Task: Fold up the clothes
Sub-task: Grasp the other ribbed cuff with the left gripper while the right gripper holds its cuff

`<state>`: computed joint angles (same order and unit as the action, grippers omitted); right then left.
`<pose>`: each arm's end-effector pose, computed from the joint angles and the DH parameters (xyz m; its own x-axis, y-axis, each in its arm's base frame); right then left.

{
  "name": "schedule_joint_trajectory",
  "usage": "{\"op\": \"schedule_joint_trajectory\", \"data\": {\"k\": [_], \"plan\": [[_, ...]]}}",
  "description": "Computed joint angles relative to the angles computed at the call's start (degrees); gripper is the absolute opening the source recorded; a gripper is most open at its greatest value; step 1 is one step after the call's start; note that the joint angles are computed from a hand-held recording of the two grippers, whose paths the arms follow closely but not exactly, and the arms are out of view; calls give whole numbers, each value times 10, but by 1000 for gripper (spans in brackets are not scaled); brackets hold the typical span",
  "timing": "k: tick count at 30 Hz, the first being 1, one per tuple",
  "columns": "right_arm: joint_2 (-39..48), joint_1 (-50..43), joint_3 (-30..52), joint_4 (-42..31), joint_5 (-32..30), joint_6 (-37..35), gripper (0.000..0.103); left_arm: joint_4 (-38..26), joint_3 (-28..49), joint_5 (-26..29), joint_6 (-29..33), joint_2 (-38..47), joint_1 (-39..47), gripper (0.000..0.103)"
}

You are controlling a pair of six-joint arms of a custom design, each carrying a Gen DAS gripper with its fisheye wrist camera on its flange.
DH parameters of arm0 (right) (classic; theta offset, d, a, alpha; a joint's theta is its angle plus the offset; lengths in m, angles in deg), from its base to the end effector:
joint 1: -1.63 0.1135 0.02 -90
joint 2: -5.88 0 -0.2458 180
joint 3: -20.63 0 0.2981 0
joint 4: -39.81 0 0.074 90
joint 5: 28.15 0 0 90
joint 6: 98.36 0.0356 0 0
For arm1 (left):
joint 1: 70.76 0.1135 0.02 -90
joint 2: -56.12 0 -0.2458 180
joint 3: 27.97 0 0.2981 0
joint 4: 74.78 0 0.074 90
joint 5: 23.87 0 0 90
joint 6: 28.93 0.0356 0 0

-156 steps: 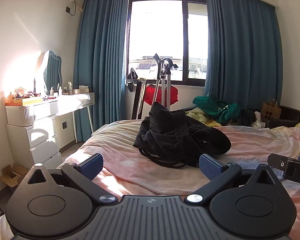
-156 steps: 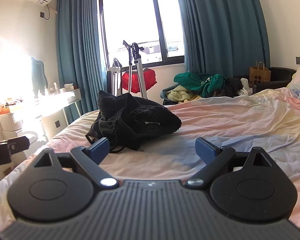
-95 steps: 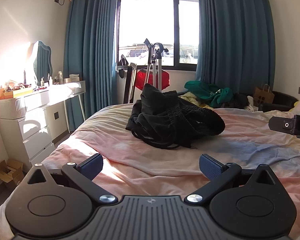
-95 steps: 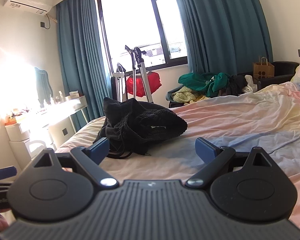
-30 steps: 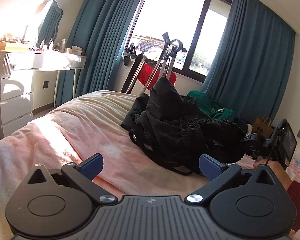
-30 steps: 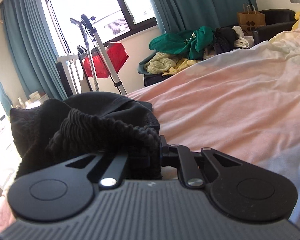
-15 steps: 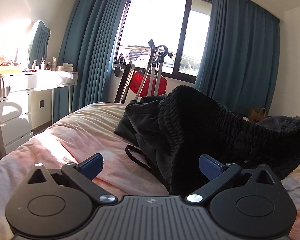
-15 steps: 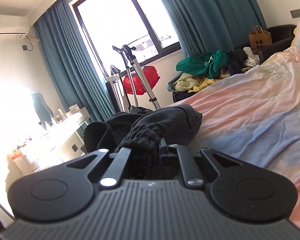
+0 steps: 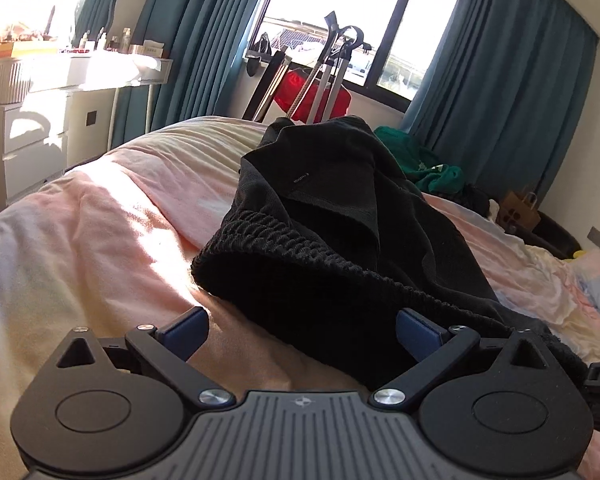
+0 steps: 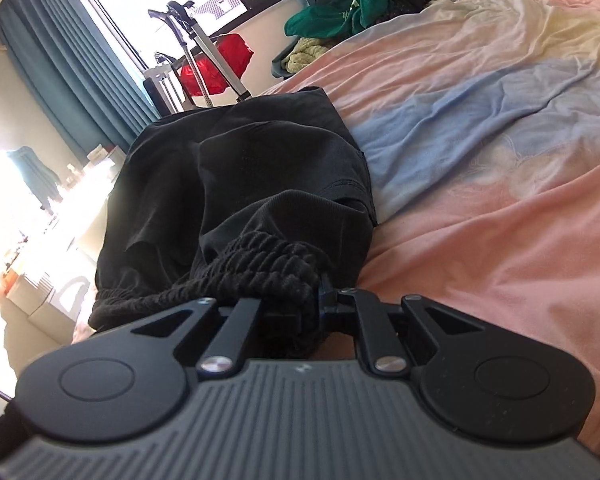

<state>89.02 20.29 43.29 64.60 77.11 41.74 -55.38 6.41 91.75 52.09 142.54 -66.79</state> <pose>0.2167 0.0633 0.0349 -0.4360 0.6339 -0.6388 0.3560 0.7734 0.5246 0.2778 0.0038 0.0666 -0.5784 -0.1812 -0.7954 0.2131 0.9076 -0.3618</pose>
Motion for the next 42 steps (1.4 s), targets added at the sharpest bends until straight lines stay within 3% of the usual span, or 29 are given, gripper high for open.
{"op": "schedule_joint_trajectory", "data": {"k": [3,9,12,13,18,20,21,22,24,30,33,38,42], "plan": [[-4,-11,-5,-4,-25,15,11,11,21,103,-84,35,44,101],[-29,0,-12,-16,-7,3,12,55,87,209,-252,123,72,101],[-26,1,-11,-12,-4,1,12,104,152,247,-368,209,63,100],[-22,1,-10,-6,-3,2,12,108,176,254,-393,235,57,98],[9,8,-3,20,4,-5,12,77,245,146,-409,292,15,84],[33,9,-1,51,2,-27,12,83,274,114,-436,320,9,70],[38,10,0,52,0,-38,12,67,292,102,-451,329,9,54],[37,8,-4,58,-9,-42,12,41,309,86,-459,331,8,30],[24,2,-18,76,-36,-41,12,-19,334,36,-456,314,6,9],[-2,69,0,93,-28,-63,12,-153,401,-41,-336,220,20,9],[35,109,42,123,-40,-55,12,-220,470,-56,-268,173,41,8],[161,172,182,168,-77,-42,13,-340,650,-103,-152,204,64,8],[265,187,318,141,-112,-29,13,-439,807,-152,-97,292,87,8]]}}
